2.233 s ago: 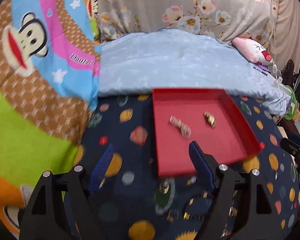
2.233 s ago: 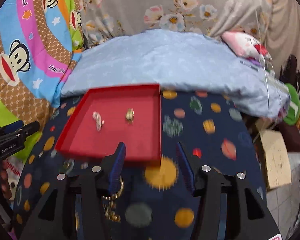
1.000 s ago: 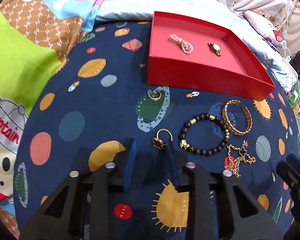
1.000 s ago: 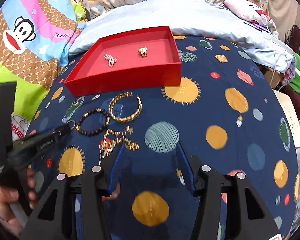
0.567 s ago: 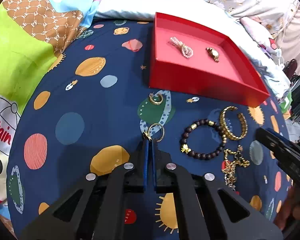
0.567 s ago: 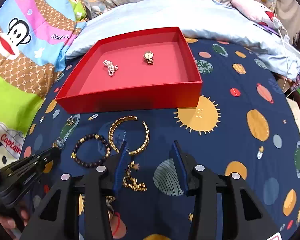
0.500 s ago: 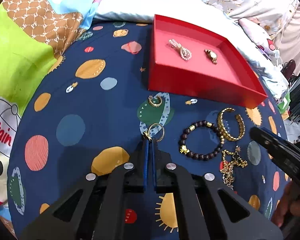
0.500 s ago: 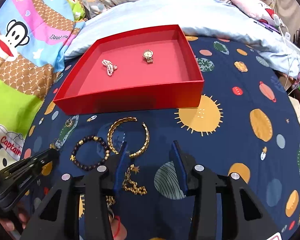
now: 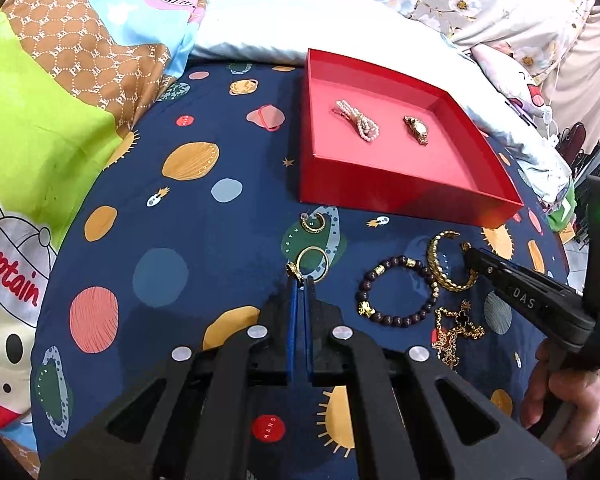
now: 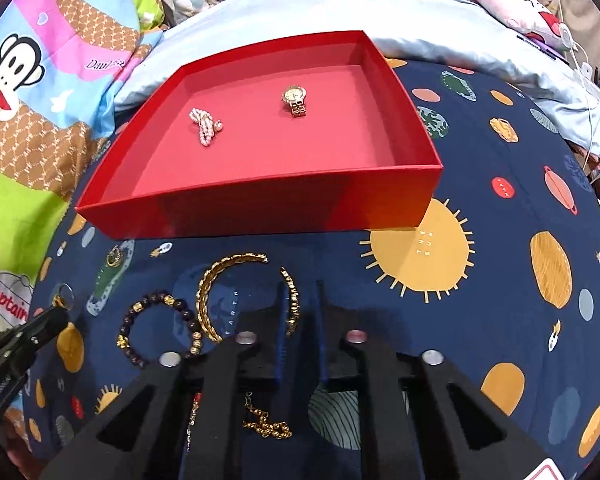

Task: Organize jewelry
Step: 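Grasp a small gold ring with the left tool while the right tool grasps the gold bangle, then carry the gold ring with the left tool while the right tool carries the bangle to the tray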

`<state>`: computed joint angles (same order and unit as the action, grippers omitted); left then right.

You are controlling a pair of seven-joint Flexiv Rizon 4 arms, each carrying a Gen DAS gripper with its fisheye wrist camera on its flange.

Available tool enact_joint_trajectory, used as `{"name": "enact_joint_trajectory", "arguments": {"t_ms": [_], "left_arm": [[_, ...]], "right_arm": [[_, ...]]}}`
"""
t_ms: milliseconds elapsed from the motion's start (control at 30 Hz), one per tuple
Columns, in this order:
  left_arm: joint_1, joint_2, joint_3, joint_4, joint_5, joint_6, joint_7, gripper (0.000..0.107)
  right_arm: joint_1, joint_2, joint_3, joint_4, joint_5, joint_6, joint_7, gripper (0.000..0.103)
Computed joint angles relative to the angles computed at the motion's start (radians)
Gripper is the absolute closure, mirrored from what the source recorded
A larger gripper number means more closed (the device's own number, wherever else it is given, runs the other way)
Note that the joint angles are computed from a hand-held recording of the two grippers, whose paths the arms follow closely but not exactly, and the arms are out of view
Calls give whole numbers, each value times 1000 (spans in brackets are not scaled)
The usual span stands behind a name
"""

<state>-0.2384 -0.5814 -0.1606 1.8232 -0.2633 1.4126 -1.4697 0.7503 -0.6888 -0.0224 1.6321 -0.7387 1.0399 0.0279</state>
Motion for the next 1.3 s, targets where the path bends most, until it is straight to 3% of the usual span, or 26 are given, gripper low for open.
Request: {"name": "enact_joint_trajectory", "arguments": {"t_ms": [167, 567, 1033, 1300], "left_arm": [[-4, -3, 4, -4, 5, -4, -3, 105], [-12, 17, 8, 12, 15, 7, 1, 105], [72, 99, -118, 103, -54, 89, 85, 105], [82, 98, -153, 47, -75, 137, 126, 105]], "right_arm": [[8, 11, -6, 15, -20, -8, 10, 99], [17, 118, 0, 136, -135, -6, 170, 100], [-6, 226, 59, 186, -314, -64, 303, 100], [-57, 243, 59, 165, -415, -26, 354, 100]]}}
